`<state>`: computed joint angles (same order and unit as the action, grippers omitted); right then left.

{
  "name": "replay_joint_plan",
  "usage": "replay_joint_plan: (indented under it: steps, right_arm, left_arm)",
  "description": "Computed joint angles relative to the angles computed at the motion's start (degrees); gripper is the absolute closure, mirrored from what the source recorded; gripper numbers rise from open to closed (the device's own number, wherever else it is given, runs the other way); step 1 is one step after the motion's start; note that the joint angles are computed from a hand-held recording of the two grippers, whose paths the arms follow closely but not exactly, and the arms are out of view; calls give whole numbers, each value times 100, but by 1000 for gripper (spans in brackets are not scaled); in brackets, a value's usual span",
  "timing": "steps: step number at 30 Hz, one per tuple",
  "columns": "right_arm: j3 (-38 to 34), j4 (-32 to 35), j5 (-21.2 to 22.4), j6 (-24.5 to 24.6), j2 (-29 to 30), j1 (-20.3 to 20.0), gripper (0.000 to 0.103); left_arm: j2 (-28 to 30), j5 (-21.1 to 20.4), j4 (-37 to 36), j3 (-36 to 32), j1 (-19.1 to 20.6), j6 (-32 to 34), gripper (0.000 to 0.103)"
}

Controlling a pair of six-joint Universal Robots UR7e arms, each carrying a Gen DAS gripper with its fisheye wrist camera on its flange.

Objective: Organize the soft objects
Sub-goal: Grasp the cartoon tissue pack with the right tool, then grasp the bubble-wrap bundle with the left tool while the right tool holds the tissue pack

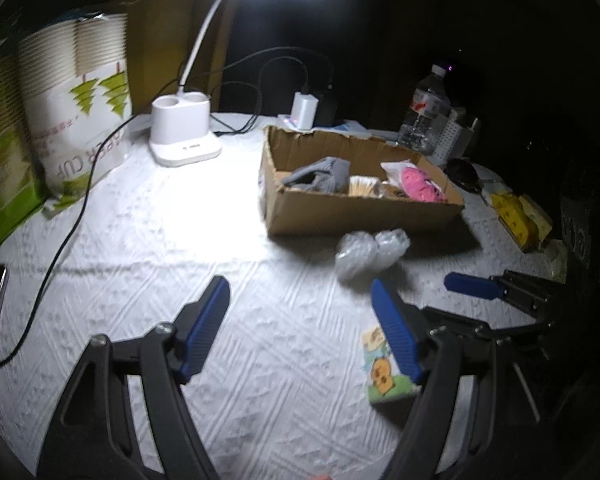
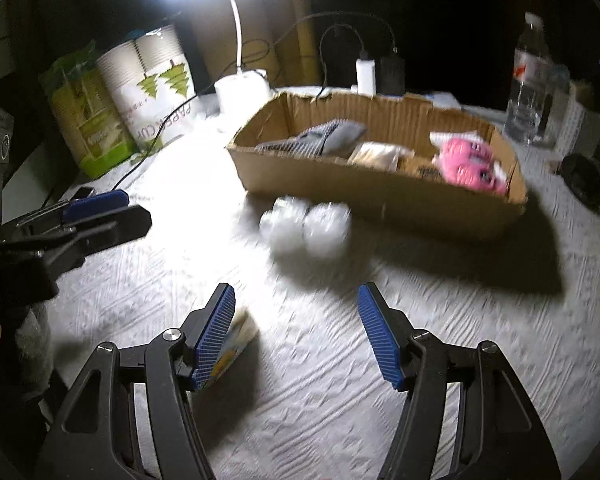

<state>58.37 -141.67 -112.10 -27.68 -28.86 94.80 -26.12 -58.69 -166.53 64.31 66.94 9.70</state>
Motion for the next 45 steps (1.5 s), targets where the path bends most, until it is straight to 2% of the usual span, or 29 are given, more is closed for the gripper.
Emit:
replay_joint_plan:
  steps: [8, 16, 22, 26, 28, 29, 30, 37, 45]
  right_arm:
    - [193, 18, 21, 98, -24, 60, 36]
    - [-102, 369, 121, 200, 208, 135, 35]
    - [-339, 861, -354, 431, 489, 195, 35]
    - [-143, 684, -453, 382, 419, 216, 36]
    - [-28, 560, -490, 361, 363, 215, 41]
    - [6, 489, -545, 331, 353, 224, 50]
    - [56, 420, -586, 308, 332, 234, 54]
    - [177, 224, -540, 165, 191, 193, 54]
    - [155, 14, -416, 89, 33, -8, 54]
  left_arm:
    - [-222, -81, -210, 436, 65, -53, 28]
    - [-403, -160, -410, 687, 167, -111, 28]
    - [-490, -172, -466, 781, 239, -134, 28]
    - [-495, -170, -403, 765, 265, -124, 28]
    - [-488, -179, -377, 749, 264, -105, 28]
    - [-480, -184, -366, 737, 260, -98, 28]
    - [-469, -184, -362, 724, 254, -91, 28]
    - [-314, -131, -186, 497, 195, -115, 28]
    - [125, 31, 320, -142, 52, -104, 28]
